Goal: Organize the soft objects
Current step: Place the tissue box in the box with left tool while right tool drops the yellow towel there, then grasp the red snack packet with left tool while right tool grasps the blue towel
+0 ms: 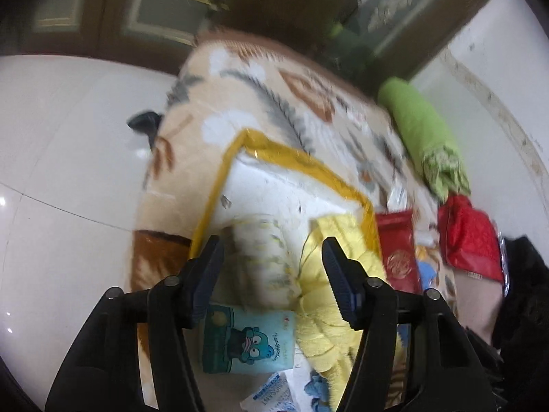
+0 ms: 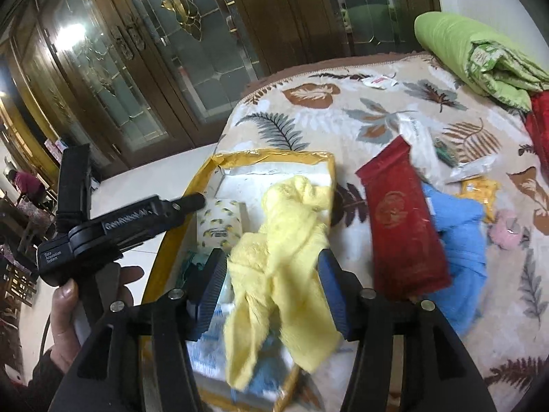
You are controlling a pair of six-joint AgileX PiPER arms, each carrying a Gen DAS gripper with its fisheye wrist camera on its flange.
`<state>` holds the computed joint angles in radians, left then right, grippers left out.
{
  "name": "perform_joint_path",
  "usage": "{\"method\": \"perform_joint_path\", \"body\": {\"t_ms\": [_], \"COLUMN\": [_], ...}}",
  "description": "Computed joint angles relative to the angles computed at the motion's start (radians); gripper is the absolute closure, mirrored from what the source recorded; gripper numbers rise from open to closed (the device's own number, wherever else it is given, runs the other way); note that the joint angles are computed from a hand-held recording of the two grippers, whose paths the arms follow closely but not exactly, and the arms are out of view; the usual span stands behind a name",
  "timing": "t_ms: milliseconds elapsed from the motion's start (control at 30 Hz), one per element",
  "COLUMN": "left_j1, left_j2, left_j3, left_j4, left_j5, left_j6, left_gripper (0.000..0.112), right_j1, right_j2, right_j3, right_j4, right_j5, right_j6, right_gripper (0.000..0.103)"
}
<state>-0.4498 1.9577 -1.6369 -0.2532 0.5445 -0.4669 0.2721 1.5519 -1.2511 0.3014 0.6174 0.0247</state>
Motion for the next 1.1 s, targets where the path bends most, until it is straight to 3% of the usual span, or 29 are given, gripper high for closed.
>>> {"method": "perform_joint_path", "body": {"t_ms": [167, 333, 500, 733, 1100], "left_j1": [-0.079, -0.195, -0.268, -0.381, -0.439], "left_j2": [-0.114, -0.16, -0.153, -0.062, 0.236], "left_j3": [0.112, 0.095, 0.034, -0.169, -0.658], "left_j4": [0.252, 0.462, 0.379, 0.43, 0.392], "left_j5": [-0.051, 0.0, 0.036, 0.188, 0.438], "left_j6": [-0.241, -0.438, -0.431, -0.49, -0.434], "left_gripper": [0.052, 0.052, 0.052, 0.052, 0.052], "right_j1": [-0.072, -0.185, -0.358, -0.539, -0.656], "right_j2": [-0.114, -0.204, -0.276, -0.31, -0.261], "right_j3": [0.096, 0.172, 0.222, 0.273, 0.286], "right_j4": [0.075, 0.172, 0.293, 0.378, 0.444], "right_j5": [0.022, 0.074, 0.166, 0.259, 0.302], "right_j6": [-0.1, -0.216, -0.368, -0.483, -0.589], "right_gripper": [0.04, 0.037, 0.037, 0.037, 0.037]}}
